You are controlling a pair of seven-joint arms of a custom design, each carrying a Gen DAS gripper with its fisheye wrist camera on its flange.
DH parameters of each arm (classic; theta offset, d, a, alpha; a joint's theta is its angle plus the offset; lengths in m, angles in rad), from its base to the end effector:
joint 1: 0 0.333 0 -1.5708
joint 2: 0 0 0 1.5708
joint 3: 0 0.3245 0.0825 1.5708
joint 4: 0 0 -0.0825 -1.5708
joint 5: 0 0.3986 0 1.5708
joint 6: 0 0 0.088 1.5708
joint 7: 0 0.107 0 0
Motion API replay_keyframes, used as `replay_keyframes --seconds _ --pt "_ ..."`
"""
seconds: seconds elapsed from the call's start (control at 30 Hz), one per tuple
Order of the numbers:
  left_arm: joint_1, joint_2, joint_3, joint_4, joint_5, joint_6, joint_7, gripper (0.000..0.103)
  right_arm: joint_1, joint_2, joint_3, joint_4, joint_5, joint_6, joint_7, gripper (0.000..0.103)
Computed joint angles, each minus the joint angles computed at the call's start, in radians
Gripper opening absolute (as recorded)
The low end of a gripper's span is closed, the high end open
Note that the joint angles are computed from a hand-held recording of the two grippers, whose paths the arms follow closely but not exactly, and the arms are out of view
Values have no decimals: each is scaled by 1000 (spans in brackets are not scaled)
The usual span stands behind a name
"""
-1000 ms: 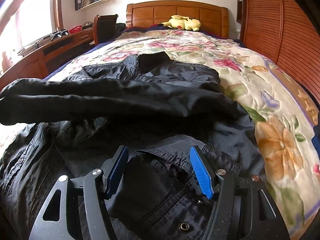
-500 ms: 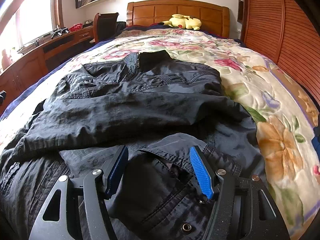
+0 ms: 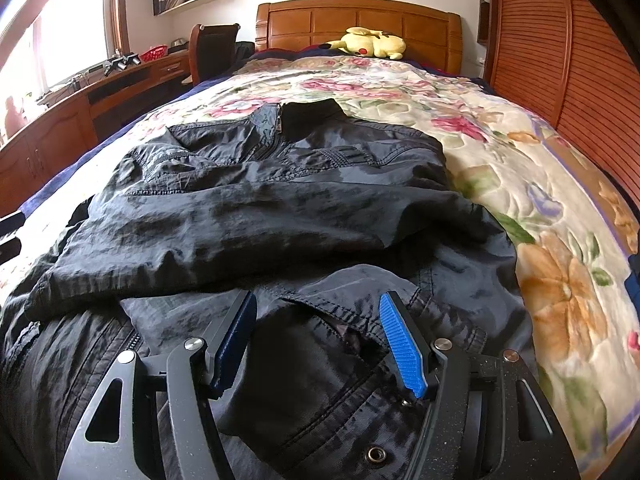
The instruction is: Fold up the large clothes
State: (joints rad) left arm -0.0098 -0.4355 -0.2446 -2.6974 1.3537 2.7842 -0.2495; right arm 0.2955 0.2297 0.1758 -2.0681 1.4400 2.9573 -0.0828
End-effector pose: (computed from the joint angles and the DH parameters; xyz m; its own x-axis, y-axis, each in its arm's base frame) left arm 0.3831 -0.1417 0.3860 0.3328 -0.9426 0.0285 -0.5817 -0.2289 -0.7805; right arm 0.5689 0.2115 0.3522 0.6788 -0.7343 -0.0020 -0.4864 -0.4476 -0.7504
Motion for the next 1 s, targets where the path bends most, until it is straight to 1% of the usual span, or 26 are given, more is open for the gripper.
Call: replay_keyframes --seconds 0.1,0.2,0.27,0.37,0.43,0.5,0.6,0.73,0.83,0.9,0.93,0.97,1.0 --pt "-4 2 1 -7 -17 -4 6 81 2 5 -3 1 -35 -1 30 66" --pt "-14 -24 -6 -29 -44 -20 7 81 2 6 -2 1 -61 -2 48 66" --pt "-27 -46 -9 -47 -73 -25 17 81 11 17 -12 2 -150 -14 121 66" --pt "-49 -72 -30 -64 -126 -62 38 81 46 53 -45 7 -382 -15 321 67" --pt "-66 -96 -43 -78 -154 -79 43 81 42 61 -34 7 -434 3 360 68" --pt "-84 -122 -56 -93 -185 -99 46 81 17 64 -11 9 -440 1 365 68" --pt "-114 -169 -76 -122 -234 -133 44 81 -7 70 8 16 -445 -13 374 68" --pt "-152 -226 -97 -153 -294 -182 41 81 -17 72 23 14 -443 -1 370 68" --pt "-179 -279 -105 -180 -319 -199 41 81 -17 58 33 -7 -440 29 354 68" --pt "-202 -313 -114 -191 -349 -233 52 81 -24 33 49 -36 -413 59 313 68" --pt "-209 -324 -117 -194 -359 -248 57 81 -20 15 45 -57 -415 68 312 68" --pt "-220 -339 -124 -198 -372 -270 63 81 -37 -13 62 -80 -367 72 264 68" --pt "-229 -357 -137 -204 -378 -294 64 81 -60 -42 82 -99 -280 62 184 68"
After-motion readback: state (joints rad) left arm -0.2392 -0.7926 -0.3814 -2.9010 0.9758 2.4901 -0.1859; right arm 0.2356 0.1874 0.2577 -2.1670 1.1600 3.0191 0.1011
